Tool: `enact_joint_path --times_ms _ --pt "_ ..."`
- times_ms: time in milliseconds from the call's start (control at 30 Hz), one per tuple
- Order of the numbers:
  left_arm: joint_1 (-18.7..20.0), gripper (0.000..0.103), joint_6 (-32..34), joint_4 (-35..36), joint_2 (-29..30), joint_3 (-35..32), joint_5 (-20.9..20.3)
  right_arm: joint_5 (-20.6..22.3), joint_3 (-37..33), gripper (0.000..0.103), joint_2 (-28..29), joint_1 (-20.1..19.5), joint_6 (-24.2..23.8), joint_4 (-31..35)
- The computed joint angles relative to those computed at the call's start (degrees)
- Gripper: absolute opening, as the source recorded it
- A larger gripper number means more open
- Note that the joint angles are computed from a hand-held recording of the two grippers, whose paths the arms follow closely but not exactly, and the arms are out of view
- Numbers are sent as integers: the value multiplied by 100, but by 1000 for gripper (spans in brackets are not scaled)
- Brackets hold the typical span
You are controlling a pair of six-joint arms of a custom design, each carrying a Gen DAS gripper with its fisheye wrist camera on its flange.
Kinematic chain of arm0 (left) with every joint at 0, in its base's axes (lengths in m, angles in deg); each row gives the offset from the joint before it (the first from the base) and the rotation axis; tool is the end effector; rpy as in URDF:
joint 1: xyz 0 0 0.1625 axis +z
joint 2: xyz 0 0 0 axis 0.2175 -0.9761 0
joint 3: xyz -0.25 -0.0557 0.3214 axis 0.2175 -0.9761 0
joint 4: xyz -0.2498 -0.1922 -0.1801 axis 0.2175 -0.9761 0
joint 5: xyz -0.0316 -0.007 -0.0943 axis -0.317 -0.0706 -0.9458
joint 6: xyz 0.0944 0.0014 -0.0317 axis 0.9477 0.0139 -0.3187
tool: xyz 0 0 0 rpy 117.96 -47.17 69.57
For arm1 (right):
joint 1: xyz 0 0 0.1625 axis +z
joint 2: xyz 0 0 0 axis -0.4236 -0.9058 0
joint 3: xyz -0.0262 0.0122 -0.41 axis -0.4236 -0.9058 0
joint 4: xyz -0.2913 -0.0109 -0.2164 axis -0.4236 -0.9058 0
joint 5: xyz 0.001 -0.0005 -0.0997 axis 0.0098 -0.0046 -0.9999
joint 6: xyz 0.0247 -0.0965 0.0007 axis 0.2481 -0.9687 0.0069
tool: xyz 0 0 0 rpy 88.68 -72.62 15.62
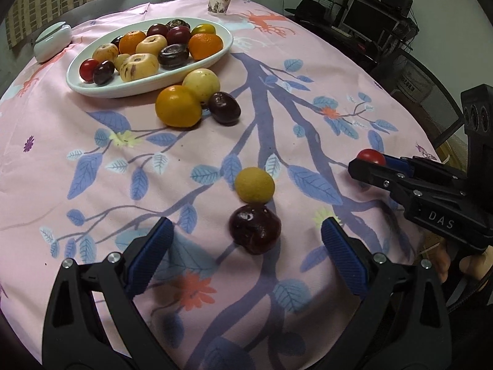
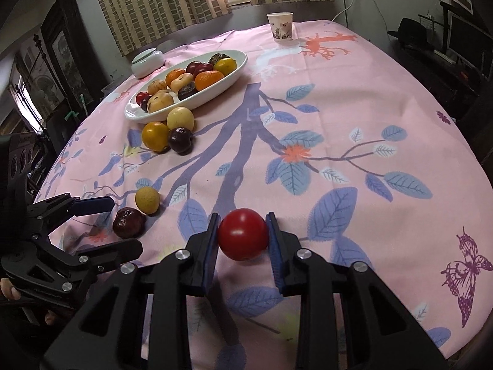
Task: Organize fruits
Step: 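Grasp the red tomato with the right tool while the left tool grasps the dark plum, then carry the plum and red tomato onto the white plate and open both tools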
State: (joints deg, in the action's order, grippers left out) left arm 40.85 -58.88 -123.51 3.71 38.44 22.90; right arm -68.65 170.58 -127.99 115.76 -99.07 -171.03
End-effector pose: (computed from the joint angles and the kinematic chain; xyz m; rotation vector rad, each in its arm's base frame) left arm -0.1345 -0.4981 0.0780 0.6525 2.5209 -0.4988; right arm 0.1084 -0.4853 0.0892 0.4807 -2.5465 0.7698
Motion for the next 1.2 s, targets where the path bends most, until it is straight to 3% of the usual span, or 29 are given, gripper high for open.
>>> enact_joint_path --times_ms 100,133,200,533,767,1000,1200 --pt "-64 69 -13 -40 72 -4 226 69 46 31 -43 -34 -13 -7" --pt "-75 50 11 -17 78 -17 271 86 58 31 -53 -38 -14 -12" --pt "-46 34 52 44 34 -34 142 124 68 31 -70 -44 -4 1" --pt "-66 33 202 -226 -151 159 -8 58 23 31 -71 100 42 92" --pt "169 33 336 -350 -469 128 5 -90 -338 31 85 342 85 611" --pt "543 33 726 -97 -654 -690 125 15 -1321 30 356 745 -32 1556" --pt "775 33 1098 189 -230 -1896 222 -65 -2616 30 819 1026 -70 2356"
